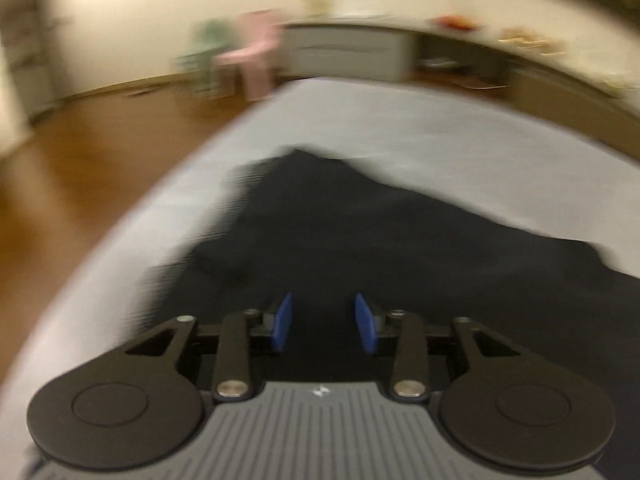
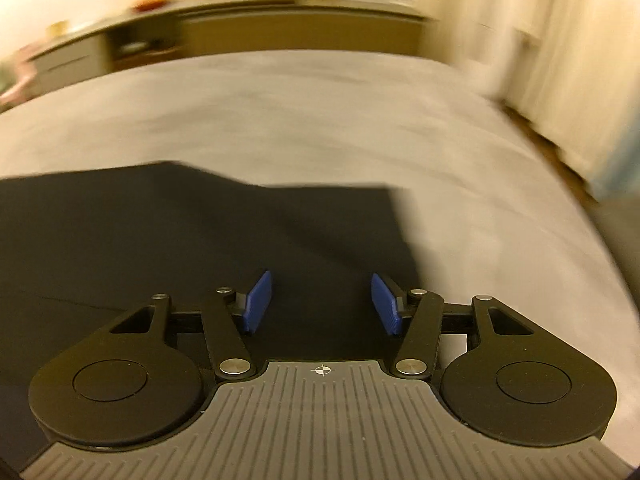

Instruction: Fold clothes

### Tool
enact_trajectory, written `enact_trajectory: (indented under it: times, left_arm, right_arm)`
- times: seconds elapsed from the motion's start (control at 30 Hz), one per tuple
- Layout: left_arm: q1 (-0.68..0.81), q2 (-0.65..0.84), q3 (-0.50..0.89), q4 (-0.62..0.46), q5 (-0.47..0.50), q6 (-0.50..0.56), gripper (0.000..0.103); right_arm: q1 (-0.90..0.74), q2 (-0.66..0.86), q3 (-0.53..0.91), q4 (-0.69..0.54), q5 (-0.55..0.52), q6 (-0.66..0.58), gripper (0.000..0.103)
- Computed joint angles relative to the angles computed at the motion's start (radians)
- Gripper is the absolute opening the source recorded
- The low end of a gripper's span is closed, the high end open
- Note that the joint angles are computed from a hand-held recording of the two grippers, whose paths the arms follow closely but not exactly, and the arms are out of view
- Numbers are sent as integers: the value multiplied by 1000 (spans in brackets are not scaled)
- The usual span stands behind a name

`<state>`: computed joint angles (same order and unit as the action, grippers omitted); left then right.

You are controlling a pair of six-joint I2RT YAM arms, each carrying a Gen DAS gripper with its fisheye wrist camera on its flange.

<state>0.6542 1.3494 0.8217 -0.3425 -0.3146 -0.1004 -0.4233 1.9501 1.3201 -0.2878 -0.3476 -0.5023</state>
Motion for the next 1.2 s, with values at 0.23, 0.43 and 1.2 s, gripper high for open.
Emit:
enact_trajectory:
  times: [0.23,0.43,1.2]
  left_arm:
    - [-34,-472,-161,-144,248,-218,38]
    - [-534,-824,-368,-268,154,-523,48]
    - [-518,-1212,-656,-308,575,-684,55]
  right_arm:
    - [-326,14,69,-223,-443,146,54]
    - [-421,90,129,-557,-630,11,55]
    - [-309,158,85,-498,-628,65,23]
